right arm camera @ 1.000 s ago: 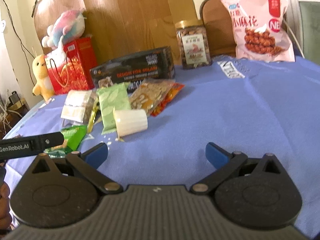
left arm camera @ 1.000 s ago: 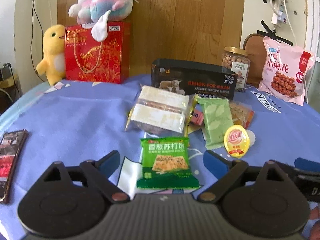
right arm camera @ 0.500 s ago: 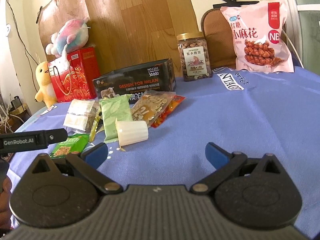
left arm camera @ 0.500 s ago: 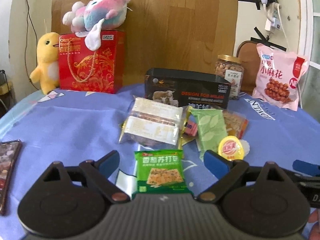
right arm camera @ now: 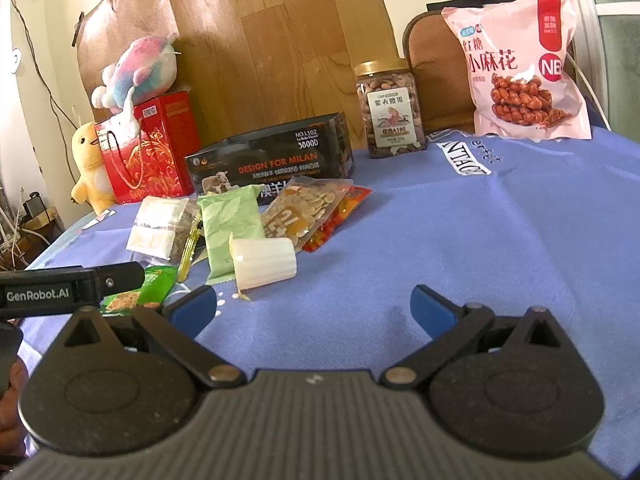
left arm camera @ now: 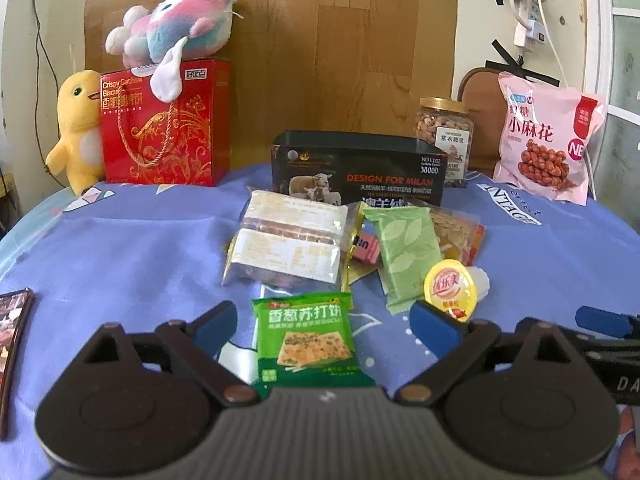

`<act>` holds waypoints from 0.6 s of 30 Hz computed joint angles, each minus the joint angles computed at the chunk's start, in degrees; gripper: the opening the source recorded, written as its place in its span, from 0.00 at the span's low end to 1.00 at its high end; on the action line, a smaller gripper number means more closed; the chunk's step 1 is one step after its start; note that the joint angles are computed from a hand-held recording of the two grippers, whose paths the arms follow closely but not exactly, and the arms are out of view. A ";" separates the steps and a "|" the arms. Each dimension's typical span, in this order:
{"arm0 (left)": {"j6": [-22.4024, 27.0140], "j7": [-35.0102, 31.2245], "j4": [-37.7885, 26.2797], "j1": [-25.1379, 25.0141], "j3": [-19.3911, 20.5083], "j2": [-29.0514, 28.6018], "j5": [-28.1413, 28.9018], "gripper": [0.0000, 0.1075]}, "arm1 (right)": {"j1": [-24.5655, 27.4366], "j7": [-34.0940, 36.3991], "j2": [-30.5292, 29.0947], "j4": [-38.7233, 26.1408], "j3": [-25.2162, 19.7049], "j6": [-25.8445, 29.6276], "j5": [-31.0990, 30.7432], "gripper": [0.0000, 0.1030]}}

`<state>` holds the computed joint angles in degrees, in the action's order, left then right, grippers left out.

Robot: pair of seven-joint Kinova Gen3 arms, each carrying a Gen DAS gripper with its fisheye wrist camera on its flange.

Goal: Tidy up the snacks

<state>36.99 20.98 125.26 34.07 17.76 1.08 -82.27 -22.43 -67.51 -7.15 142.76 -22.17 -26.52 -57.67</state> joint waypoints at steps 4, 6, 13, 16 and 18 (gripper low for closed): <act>-0.46 -0.66 -0.19 -0.18 -0.19 0.08 0.62 0.91 | 0.02 -0.35 0.09 -0.08 0.28 0.39 0.59 1.00; -0.58 -0.82 -0.24 -0.26 -0.26 0.07 0.77 0.91 | 0.06 -0.41 0.14 -0.11 0.33 0.53 0.73 1.00; -0.98 -1.18 -0.18 -0.41 -0.36 -0.02 0.98 0.91 | 0.32 -0.42 0.10 -0.22 0.46 1.12 0.85 1.00; -1.16 -1.58 -0.13 -0.49 -0.32 -0.09 0.96 0.91 | 0.45 -0.50 0.10 -0.23 0.37 1.13 0.88 1.00; -1.23 -1.68 -0.08 -0.49 -0.27 -0.15 0.70 0.91 | 0.48 -0.35 0.11 -0.19 0.14 0.86 0.55 1.00</act>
